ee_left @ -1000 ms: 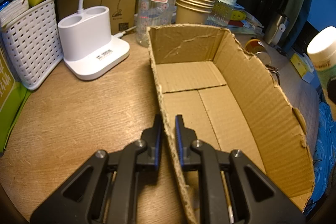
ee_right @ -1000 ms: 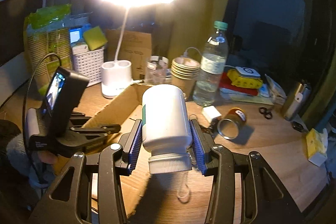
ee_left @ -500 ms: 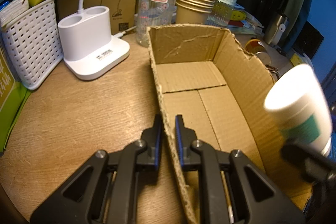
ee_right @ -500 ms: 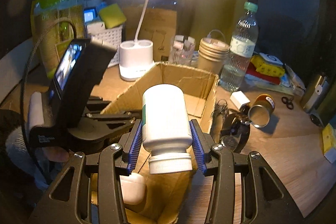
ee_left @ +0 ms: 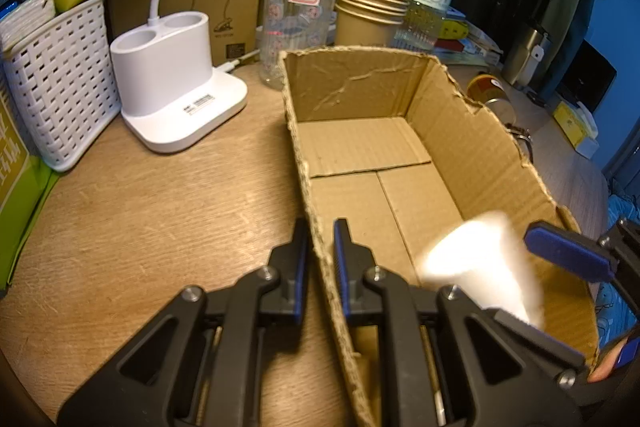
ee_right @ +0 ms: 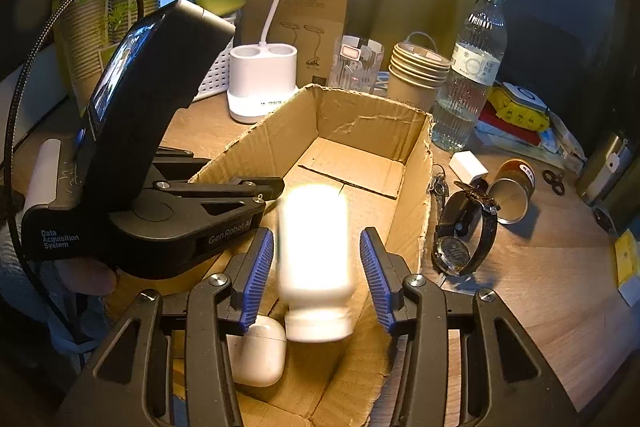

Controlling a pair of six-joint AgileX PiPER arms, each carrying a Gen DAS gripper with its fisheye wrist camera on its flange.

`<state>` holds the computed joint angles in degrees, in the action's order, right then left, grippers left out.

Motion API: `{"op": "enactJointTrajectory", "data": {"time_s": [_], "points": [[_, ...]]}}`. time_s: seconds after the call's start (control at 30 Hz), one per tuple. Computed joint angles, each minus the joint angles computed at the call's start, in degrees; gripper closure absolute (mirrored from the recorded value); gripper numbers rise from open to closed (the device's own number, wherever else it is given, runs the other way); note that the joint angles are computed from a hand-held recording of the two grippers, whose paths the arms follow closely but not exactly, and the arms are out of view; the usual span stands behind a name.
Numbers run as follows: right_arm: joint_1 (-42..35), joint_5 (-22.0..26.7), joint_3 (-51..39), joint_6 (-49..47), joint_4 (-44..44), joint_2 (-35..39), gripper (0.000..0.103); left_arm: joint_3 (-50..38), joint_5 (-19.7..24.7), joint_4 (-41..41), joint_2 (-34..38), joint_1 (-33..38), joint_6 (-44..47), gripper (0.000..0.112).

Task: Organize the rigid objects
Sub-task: 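Carry the pill bottle into the box and release it with the right gripper, then move the right gripper to the black wristwatch and close on its strap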

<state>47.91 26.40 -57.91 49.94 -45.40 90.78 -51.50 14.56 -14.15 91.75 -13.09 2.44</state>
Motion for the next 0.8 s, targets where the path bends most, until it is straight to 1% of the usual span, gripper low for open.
{"op": "enactJointTrajectory", "data": {"time_s": [0.03,0.07,0.1,0.43,0.67,0.8], "points": [[-0.1,-0.1,0.0,-0.3,0.4,-0.1,0.045,-0.1,0.1,0.0,0.0,0.0,0.0,0.099],[-0.1,-0.2,0.1,-0.3,0.4,-0.2,0.041,-0.2,0.1,0.2,0.0,-0.1,-0.3,0.099],[-0.1,-0.4,0.2,-0.3,0.3,-0.4,0.04,-0.1,0.1,0.0,-0.1,0.0,0.0,0.099],[-1.8,-2.9,3.0,0.8,0.7,-4.5,0.04,-0.4,0.3,0.6,0.0,-0.3,-0.9,0.099],[-3.3,-2.0,5.3,4.3,-2.6,-8.4,0.04,-0.2,0.3,0.2,-0.1,-0.1,-0.3,0.099],[-5.8,-2.0,6.9,5.5,-3.6,-11.0,0.04,-0.2,0.2,0.2,-0.1,-0.1,-0.4,0.099]]}}
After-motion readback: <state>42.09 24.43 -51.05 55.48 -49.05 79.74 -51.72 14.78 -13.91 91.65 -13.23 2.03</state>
